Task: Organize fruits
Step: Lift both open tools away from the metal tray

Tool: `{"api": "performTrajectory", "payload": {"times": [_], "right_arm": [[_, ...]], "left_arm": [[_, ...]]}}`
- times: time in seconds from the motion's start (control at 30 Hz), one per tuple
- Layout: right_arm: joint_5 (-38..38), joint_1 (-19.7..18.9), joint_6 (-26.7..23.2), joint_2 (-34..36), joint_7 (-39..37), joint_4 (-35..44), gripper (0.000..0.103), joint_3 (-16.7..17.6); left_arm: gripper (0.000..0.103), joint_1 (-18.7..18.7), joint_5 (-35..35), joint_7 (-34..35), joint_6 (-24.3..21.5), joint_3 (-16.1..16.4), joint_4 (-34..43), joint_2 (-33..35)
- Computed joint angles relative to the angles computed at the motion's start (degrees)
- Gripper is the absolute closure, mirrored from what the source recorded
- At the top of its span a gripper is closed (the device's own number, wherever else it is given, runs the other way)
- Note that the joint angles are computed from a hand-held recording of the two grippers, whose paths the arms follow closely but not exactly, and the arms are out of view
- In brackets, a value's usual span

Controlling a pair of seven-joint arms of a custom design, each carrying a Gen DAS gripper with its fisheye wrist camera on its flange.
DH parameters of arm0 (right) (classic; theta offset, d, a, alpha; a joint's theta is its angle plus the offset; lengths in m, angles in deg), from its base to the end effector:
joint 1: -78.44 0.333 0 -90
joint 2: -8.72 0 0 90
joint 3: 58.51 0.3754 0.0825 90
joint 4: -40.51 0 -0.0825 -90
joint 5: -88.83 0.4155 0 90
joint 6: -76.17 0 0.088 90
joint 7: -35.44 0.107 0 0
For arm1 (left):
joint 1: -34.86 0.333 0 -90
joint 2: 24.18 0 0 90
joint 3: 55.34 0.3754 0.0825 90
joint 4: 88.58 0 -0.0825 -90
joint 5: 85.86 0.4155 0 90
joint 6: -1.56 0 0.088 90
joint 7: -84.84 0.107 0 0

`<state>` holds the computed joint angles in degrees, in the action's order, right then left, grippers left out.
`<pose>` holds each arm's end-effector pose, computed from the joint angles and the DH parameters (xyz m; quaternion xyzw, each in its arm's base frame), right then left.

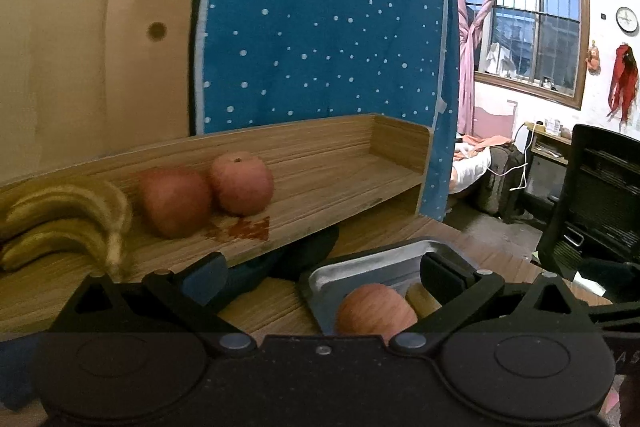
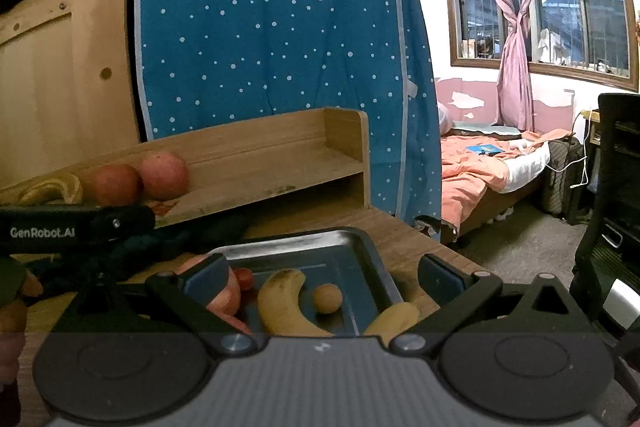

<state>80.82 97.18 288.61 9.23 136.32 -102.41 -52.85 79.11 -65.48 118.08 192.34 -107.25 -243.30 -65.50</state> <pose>0.4752 0.2356 0.4662 -0.6887 0.4542 -0.2616 0.5009 0.4091 -0.1417 0.5002 -0.6674 0.5092 -0.3585 0.4085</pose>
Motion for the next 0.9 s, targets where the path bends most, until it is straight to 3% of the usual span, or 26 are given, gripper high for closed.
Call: {"api": "performTrajectory", "payload": {"times": [0.9], "right_arm": [[8.6,4.6,1.8,-7.8,-4.7,-8.3,0.000,0.5]], "left_arm": [[0.001,-20.2,5.5,-5.0,-9.6,15.2,-9.9,-9.4]]}}
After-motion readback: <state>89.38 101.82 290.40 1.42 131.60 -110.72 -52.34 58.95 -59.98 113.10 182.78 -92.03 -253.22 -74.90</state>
